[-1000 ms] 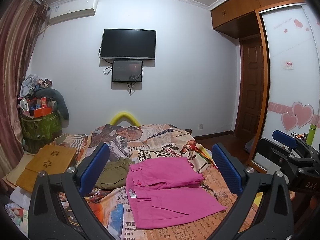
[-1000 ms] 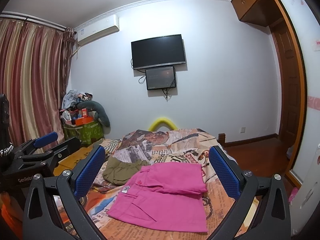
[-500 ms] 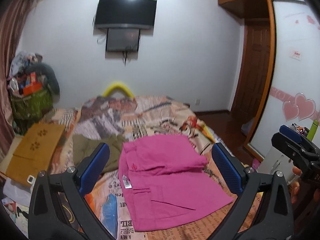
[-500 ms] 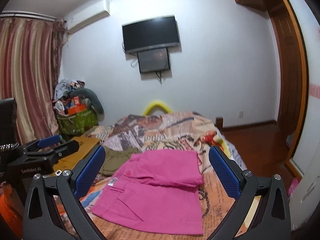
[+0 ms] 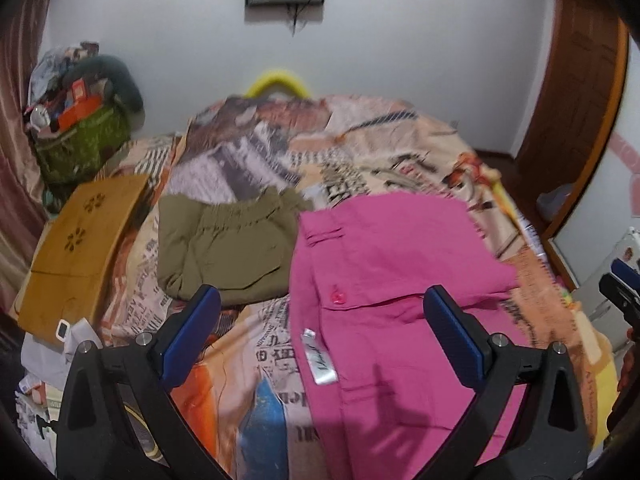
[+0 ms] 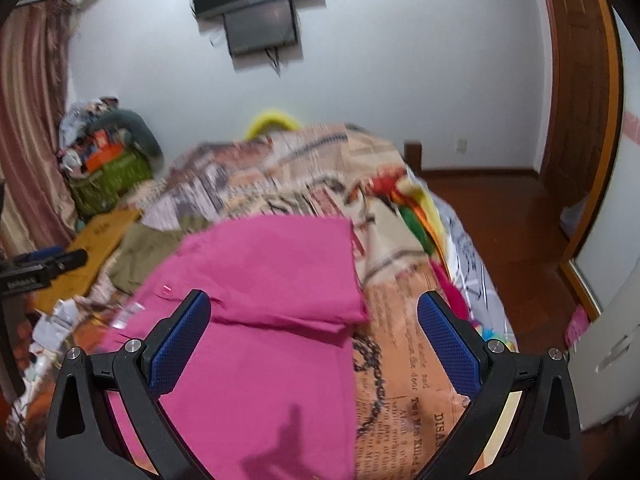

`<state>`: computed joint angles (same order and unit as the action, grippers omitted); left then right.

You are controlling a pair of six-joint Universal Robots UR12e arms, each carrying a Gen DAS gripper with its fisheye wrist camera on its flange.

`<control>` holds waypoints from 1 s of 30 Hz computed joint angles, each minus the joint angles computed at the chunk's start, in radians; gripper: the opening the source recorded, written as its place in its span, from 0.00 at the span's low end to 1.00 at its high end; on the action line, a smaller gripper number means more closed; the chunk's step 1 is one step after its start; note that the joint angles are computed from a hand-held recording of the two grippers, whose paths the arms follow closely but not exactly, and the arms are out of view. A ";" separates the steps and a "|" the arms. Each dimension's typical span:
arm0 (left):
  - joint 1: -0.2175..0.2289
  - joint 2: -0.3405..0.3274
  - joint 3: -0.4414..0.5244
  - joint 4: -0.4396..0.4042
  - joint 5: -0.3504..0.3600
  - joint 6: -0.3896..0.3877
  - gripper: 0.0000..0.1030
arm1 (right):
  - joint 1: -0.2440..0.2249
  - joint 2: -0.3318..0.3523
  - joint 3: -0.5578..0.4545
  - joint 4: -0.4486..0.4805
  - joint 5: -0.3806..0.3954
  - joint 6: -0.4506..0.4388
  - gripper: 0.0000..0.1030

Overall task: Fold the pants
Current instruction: 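Lower both grippers toward the pink pants and close the right gripper on the waistband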

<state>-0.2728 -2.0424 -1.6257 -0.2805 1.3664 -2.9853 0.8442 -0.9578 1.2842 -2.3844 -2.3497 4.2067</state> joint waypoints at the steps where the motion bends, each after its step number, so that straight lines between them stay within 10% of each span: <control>1: -0.004 -0.010 0.013 -0.016 0.015 0.003 1.00 | -0.004 -0.001 0.005 0.013 0.012 0.006 0.96; 16: -0.032 -0.109 0.118 -0.257 0.074 0.148 0.99 | -0.101 0.026 0.048 0.004 0.370 -0.094 0.55; 30: -0.042 -0.133 0.121 -0.304 0.086 0.235 0.75 | -0.149 0.046 0.068 -0.029 0.498 -0.134 0.36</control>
